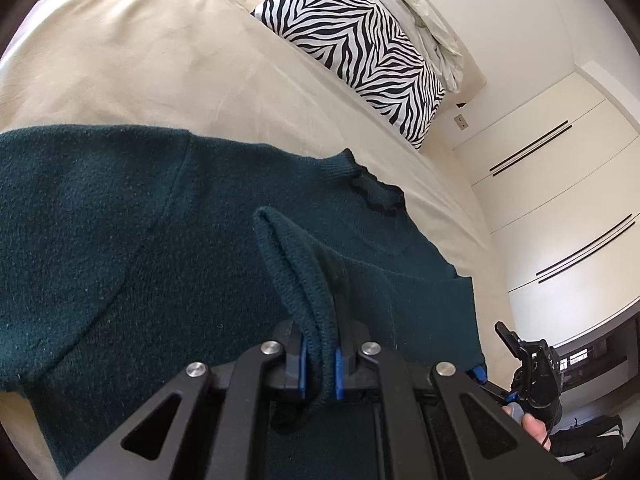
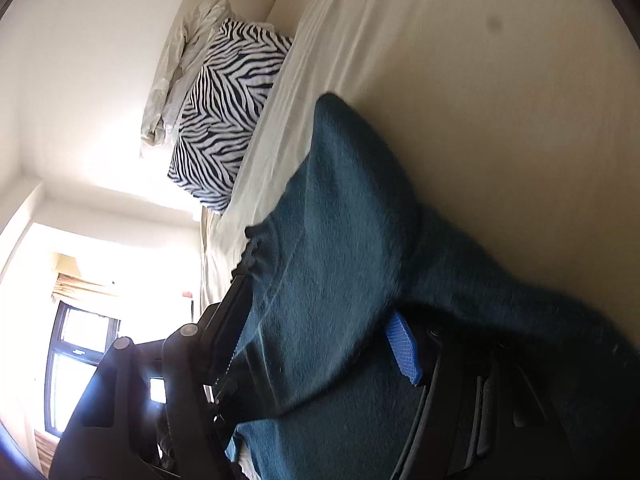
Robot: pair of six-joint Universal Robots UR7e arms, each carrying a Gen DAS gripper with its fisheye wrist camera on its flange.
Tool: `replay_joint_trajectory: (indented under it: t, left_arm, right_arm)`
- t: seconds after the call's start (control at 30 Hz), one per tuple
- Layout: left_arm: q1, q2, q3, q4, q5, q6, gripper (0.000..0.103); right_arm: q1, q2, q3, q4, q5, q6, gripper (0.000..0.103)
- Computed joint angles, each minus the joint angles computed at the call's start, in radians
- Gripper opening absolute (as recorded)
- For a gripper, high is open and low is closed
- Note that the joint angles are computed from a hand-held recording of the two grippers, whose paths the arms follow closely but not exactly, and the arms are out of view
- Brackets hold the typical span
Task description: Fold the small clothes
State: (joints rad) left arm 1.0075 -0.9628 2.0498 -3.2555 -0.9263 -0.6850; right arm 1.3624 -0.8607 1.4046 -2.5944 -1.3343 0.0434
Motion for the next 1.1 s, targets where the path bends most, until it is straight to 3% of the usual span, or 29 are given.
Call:
replay_joint_trajectory:
  t: [0.2, 0.33, 0.47, 0.6, 0.77, 1.0, 1.1]
  left_arm:
    - [0.018, 0.033, -0.029, -0.005, -0.029, 0.011, 0.008]
    - [0.021, 0.054, -0.042, -0.005, -0.029, 0.01, 0.008]
    - [0.024, 0.047, -0.035, -0.013, -0.027, 0.021, 0.008]
    - [0.025, 0.047, -0.027, -0.051, -0.031, 0.042, 0.009]
    - [0.01, 0.055, -0.044, -0.07, 0.004, 0.083, 0.009]
    - [-0.008, 0.069, -0.039, -0.123, 0.084, 0.161, 0.01]
    - [0.011, 0.077, -0.035, -0.102, 0.086, 0.146, 0.011]
  right_arm:
    - [-0.067, 0.006, -0.015, -0.096, 0.147, 0.128, 0.062]
    - [-0.05, -0.006, -0.002, -0.052, 0.108, 0.027, 0.063]
    - [-0.061, -0.046, 0.06, -0.036, 0.157, 0.045, 0.063]
    - [-0.055, -0.106, 0.107, -0.017, 0.075, 0.066, 0.063]
    - [-0.022, -0.149, 0.132, -0.016, -0.022, 0.003, 0.064]
    - [0.006, -0.147, 0.107, -0.015, -0.049, -0.028, 0.064]
    - [0.018, -0.135, 0.08, 0.01, -0.041, -0.061, 0.064]
